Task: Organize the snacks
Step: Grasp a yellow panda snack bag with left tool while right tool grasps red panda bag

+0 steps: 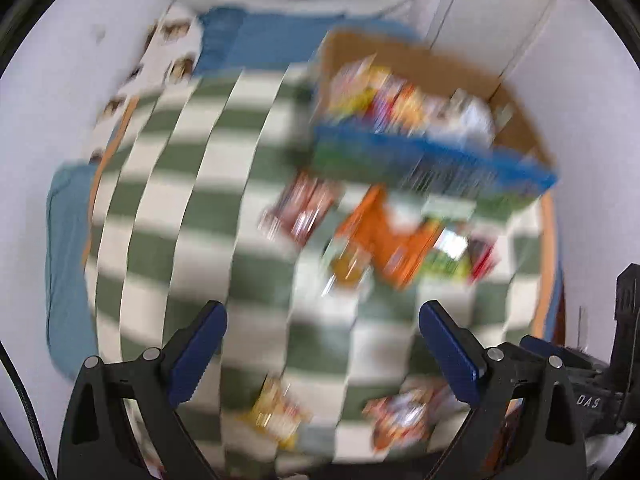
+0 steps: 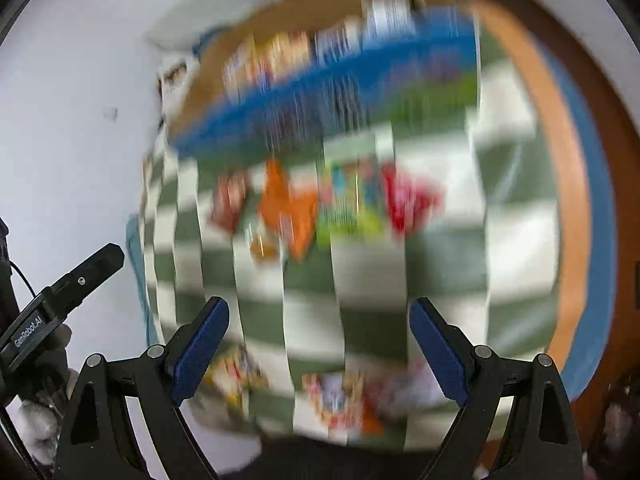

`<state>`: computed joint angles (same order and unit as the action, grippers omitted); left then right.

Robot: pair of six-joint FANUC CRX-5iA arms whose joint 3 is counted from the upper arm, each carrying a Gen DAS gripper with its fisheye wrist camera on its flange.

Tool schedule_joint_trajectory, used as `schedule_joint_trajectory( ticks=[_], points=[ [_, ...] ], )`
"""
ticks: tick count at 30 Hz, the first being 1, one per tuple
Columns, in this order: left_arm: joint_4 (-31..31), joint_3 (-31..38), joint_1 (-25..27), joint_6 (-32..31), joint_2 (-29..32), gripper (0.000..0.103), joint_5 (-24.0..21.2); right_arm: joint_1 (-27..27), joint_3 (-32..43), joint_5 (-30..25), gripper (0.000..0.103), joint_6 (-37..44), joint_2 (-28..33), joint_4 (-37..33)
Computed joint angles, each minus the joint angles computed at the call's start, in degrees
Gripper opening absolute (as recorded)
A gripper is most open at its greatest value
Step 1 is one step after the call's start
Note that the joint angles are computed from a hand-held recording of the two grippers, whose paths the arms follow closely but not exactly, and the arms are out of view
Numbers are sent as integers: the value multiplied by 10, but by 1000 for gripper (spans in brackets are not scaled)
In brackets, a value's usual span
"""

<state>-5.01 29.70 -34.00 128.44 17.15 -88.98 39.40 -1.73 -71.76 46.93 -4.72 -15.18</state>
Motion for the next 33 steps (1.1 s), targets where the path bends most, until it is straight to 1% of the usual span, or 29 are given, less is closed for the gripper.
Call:
schedule_joint_trajectory(
  ticks=[2, 4, 5, 7, 9, 11, 14, 15, 16, 17, 18, 19, 20, 25, 28, 29, 30, 31, 32, 33],
  points=[
    [15, -52, -2, 1, -16, 99, -6, 15, -24, -18, 94, 13, 0, -31],
    [21, -81, -10, -20, -16, 99, -21, 29, -35, -33, 94, 29, 11, -47],
    [23, -94, -16, -44, -11, 99, -24, 37, -40, -38, 94, 36, 17, -53],
    [13, -84, -30, -81, 14, 99, -44, 53, -46, -45, 94, 53, 36, -65],
    [10, -70, -44, -140, 46, 99, -58, 72, -50, -49, 94, 61, 56, -62],
    [-9, -52, -62, -185, 79, 97, -83, 94, -56, -49, 94, 65, 70, -52],
    [2, -73, -64, -222, 100, 96, -96, 121, -70, -45, 91, 65, 83, -41],
    [6, -87, -63, -225, 98, 96, -93, 130, -76, -43, 88, 64, 85, -36],
    [11, -107, -61, -225, 92, 89, -87, 139, -84, -36, 84, 65, 85, -31],
    [16, -125, -58, -217, 84, 71, -81, 146, -88, -32, 71, 64, 85, -26],
    [23, -143, -54, -207, 76, 64, -75, 153, -94, -28, 60, 60, 83, -19],
    [31, -163, -48, -192, 63, 57, -64, 160, -100, -22, 58, 56, 79, -12],
    [35, -181, -43, -173, 47, 55, -47, 166, -106, -14, 57, 53, 74, -6],
    [61, -245, -8, -56, -21, 55, 34, 186, -119, 8, 55, 27, 49, 39],
    [48, -259, 2, 14, -44, 56, 80, 188, -120, 26, 55, 11, 39, 68],
    [57, -270, 8, 24, -48, 56, 101, 187, -119, 31, 55, 7, 40, 78],
    [80, -288, 17, 20, -49, 57, 125, 182, -119, 35, 55, 9, 41, 78],
    [114, -311, 27, 1, -50, 59, 150, 176, -114, 32, 55, 16, 49, 71],
    [156, -333, 37, -28, -43, 66, 165, 167, -104, 21, 57, 27, 62, 60],
    [169, -339, 37, -42, -34, 68, 164, 153, -92, 9, 65, 40, 77, 41]
  ],
)
